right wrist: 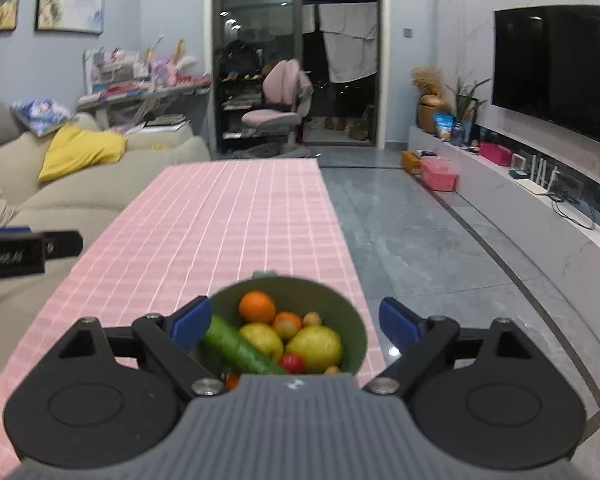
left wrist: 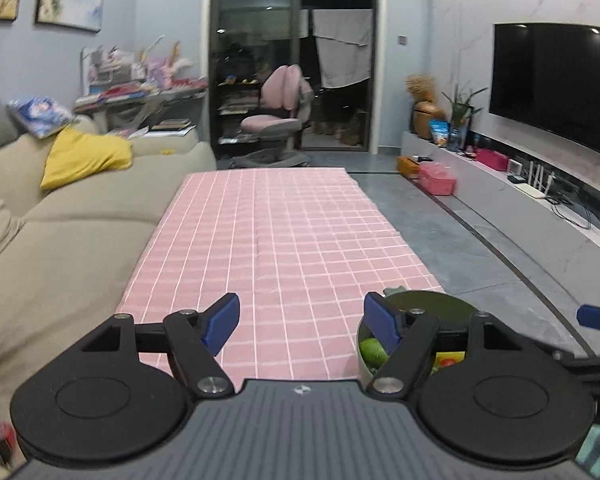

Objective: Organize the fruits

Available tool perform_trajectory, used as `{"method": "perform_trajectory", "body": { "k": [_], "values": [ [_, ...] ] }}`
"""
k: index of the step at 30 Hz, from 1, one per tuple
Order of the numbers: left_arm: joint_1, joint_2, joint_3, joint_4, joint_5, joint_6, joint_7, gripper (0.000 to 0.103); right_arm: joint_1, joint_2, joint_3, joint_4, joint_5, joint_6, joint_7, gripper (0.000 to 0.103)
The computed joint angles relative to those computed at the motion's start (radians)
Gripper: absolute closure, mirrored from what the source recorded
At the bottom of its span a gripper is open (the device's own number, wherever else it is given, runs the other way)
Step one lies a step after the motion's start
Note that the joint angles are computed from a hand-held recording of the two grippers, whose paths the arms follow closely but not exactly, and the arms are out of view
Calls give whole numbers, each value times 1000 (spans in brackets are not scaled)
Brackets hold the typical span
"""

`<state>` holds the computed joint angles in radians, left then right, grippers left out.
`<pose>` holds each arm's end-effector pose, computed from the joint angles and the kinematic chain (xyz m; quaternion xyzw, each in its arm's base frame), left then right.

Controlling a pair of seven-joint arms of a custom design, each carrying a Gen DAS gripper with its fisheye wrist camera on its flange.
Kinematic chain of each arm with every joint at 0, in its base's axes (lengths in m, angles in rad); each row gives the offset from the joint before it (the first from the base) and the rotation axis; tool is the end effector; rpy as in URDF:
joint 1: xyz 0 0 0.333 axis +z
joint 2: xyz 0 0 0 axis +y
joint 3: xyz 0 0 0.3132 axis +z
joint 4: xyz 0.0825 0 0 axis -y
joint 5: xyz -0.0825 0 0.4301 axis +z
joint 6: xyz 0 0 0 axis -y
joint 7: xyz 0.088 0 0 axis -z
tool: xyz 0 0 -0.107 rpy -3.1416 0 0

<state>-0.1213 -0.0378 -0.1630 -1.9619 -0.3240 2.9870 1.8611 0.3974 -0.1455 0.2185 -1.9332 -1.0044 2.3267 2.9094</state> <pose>0.6181 -0.1589 0.5989 -0.5150 0.6889 -0.4233 0.2847 0.5000 0.3445 0.6024 -0.5533 0.6705 -0.3871 0.3073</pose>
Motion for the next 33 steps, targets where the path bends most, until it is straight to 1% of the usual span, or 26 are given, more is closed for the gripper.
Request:
{"method": "perform_trajectory", "body": {
  "k": [3,4,7,8,10,12,14,15,18,21,29,33],
  "values": [
    [-3,-6,0,-31,-9,34,11,16,2,-5,-1,-22,-3,28,-20,14],
    [2,-8,-1,-45,21,44,-4,16,1,-10,-2,-32,-3,37,-23,14],
    [21,-3,-9,-71,160,56,-71,16,-4,-8,-5,-40,10,55,-23,14],
    [27,-2,-12,-76,213,54,-92,16,-4,-7,-6,-44,15,59,-23,14],
    [28,-5,-15,-91,264,43,-103,16,-8,3,-11,-40,27,68,-40,14],
    [32,-9,-19,-96,314,21,-159,16,-8,8,-16,-45,44,75,-58,14],
    [23,-10,-13,-96,279,5,-135,16,-9,9,-20,-50,66,83,-70,14],
    [23,-11,-12,-101,277,9,-134,16,-9,14,-21,-42,76,81,-78,14],
    [36,-13,-14,-107,338,11,-187,16,-10,17,-24,-42,88,91,-81,14],
    [33,-12,-8,-104,317,9,-179,16,-11,23,-25,-39,94,96,-89,14],
    [33,-11,-6,-93,311,-19,-180,16,-3,37,-30,-32,98,104,-116,14],
    [34,-11,-5,-91,309,-18,-183,16,-2,41,-30,-30,99,102,-120,14]
  ]
}}
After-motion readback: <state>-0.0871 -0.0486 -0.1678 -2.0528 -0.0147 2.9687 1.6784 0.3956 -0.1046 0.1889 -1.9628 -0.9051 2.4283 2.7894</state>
